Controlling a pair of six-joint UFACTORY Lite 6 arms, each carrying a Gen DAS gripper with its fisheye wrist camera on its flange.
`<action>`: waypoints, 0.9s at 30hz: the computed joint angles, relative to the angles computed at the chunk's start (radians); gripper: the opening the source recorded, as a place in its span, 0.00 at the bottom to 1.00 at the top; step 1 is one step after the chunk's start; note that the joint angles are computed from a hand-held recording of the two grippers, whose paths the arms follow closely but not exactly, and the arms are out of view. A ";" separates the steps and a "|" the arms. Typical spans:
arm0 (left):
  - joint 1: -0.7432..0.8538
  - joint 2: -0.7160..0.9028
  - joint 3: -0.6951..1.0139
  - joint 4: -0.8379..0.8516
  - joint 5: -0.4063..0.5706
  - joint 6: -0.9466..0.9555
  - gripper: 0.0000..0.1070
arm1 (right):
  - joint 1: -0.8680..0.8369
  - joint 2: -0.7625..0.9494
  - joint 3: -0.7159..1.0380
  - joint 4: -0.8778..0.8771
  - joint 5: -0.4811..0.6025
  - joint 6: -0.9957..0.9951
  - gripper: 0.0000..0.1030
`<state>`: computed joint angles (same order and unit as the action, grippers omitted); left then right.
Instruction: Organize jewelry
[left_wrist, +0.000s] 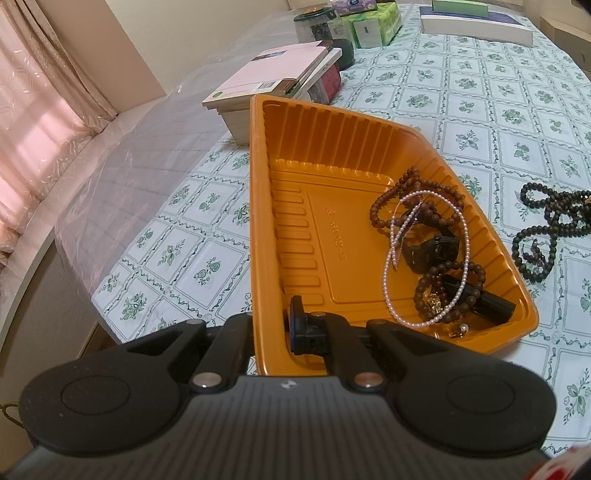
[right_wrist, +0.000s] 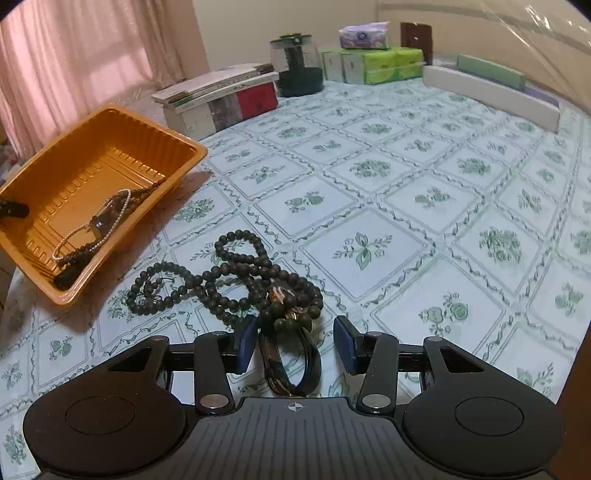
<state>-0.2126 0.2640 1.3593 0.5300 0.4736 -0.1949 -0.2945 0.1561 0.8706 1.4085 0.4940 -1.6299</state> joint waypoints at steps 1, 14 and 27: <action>-0.002 0.002 0.002 0.001 0.000 -0.003 0.02 | -0.003 -0.005 -0.003 0.013 0.008 -0.008 0.38; -0.007 0.008 0.007 0.014 0.005 -0.021 0.02 | 0.094 0.036 0.129 0.117 0.051 -0.109 0.14; -0.010 0.008 0.006 0.017 0.004 -0.024 0.02 | 0.004 -0.048 -0.041 0.105 -0.040 -0.196 0.58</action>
